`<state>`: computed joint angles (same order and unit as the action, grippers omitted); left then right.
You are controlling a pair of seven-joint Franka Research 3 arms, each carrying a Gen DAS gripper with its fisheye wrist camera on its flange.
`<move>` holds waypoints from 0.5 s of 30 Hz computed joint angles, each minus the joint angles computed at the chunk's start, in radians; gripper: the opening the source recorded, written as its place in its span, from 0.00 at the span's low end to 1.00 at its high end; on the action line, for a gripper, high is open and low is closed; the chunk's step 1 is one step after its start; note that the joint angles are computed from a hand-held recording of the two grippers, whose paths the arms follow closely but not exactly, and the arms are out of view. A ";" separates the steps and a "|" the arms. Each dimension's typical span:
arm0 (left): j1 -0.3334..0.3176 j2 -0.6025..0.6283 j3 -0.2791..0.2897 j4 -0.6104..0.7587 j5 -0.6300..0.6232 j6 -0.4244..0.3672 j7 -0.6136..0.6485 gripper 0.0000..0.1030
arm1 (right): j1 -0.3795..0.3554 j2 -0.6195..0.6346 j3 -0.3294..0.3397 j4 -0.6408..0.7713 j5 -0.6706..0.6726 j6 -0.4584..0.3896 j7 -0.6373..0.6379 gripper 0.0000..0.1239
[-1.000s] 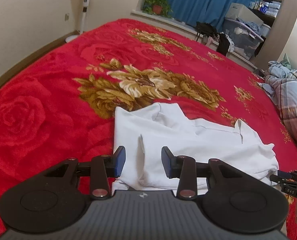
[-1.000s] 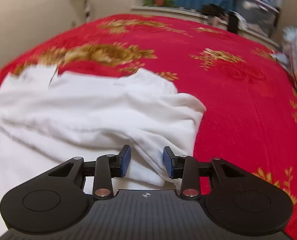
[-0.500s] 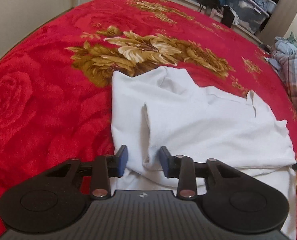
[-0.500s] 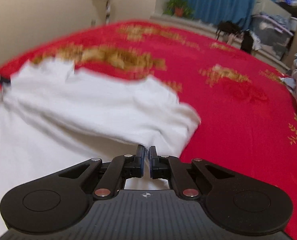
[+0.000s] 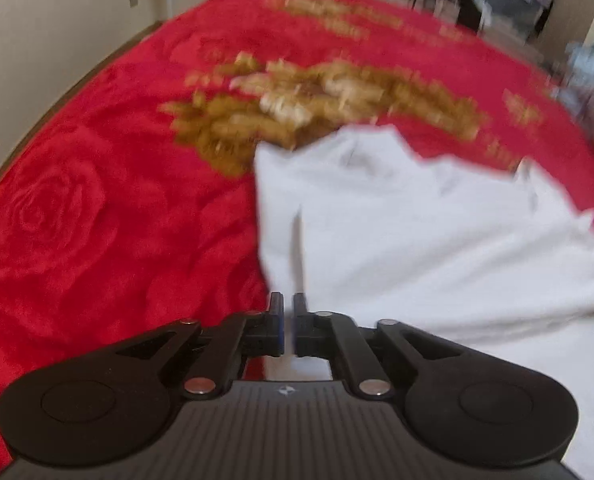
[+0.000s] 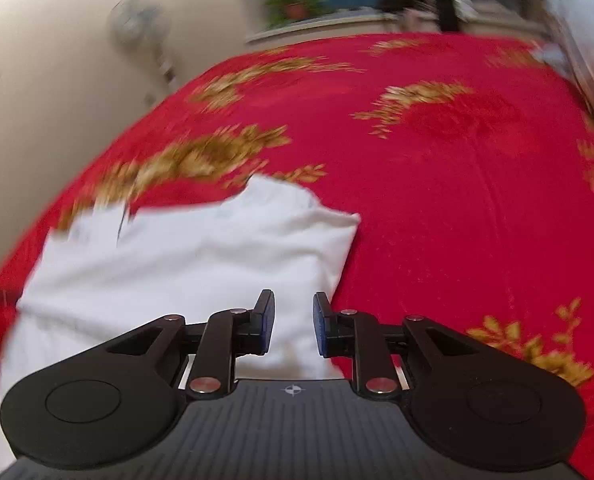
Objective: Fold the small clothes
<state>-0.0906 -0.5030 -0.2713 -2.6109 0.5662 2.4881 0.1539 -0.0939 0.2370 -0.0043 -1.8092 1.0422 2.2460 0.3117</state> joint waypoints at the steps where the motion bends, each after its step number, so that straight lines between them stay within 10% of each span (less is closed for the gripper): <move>1: 0.012 -0.017 -0.003 -0.013 0.019 0.028 -0.024 0.15 | 0.009 0.020 0.002 0.016 -0.002 0.016 0.039 0.24; 13: 0.055 -0.045 -0.016 -0.045 0.095 0.102 -0.071 0.24 | 0.001 0.312 0.089 0.316 -0.046 0.027 0.434 0.33; 15: 0.066 -0.049 -0.018 -0.053 0.109 0.125 -0.082 0.24 | -0.003 0.336 0.111 0.339 -0.039 0.048 0.432 0.23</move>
<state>-0.0246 -0.5520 -0.2895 -2.6638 0.6748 2.6131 0.0721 -0.0967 0.5732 0.1071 -1.4698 1.0034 2.2938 0.7439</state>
